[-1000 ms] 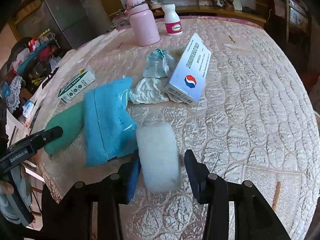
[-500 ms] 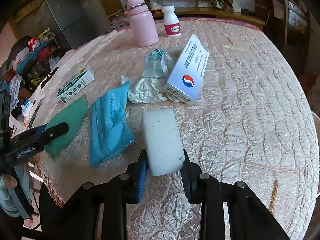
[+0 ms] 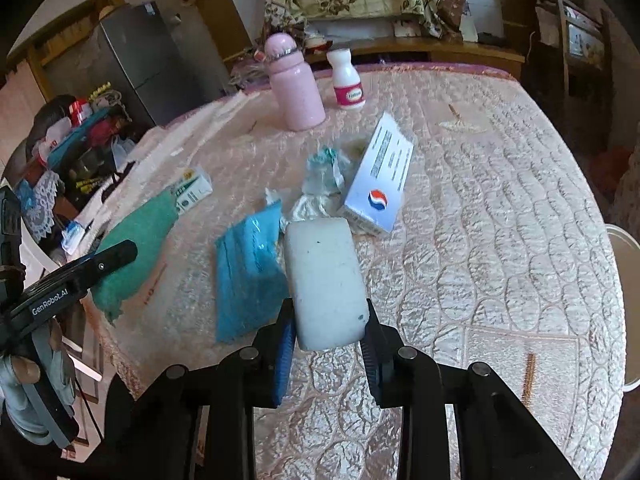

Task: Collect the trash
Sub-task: 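Carry the green plush and white sponge over the white bucket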

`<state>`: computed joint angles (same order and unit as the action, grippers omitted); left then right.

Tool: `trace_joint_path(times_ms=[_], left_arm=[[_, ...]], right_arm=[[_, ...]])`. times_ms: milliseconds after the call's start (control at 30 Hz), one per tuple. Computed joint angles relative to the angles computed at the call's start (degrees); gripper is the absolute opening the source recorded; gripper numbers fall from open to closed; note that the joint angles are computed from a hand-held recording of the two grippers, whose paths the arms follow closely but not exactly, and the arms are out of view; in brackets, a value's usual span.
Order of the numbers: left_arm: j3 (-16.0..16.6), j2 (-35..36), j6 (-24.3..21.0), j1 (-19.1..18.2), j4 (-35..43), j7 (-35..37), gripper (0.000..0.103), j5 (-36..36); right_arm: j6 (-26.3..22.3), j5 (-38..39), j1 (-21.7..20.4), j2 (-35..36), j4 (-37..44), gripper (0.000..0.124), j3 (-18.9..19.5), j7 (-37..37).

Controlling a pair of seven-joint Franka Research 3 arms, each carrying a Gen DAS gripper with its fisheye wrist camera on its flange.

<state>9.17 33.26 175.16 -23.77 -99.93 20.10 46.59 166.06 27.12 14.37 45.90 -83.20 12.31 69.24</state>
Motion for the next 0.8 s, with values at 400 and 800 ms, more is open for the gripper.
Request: trace_joint_path(times_ms=[400,800], left_arm=[[-1.94,1.8,0.42,-1.52,5.06,2.43,0.042,-0.4],[-8.54,7.82,-2.11,-0.52,14.7,14.75,0.042,-8.87]], right_arm=[[6.17,2.11,-1.91,-4.59,-6.35,0.029,2.04,-2.24],[9.93,1.89,-3.86,-8.28,-12.15,0.029,0.91,-0.11]])
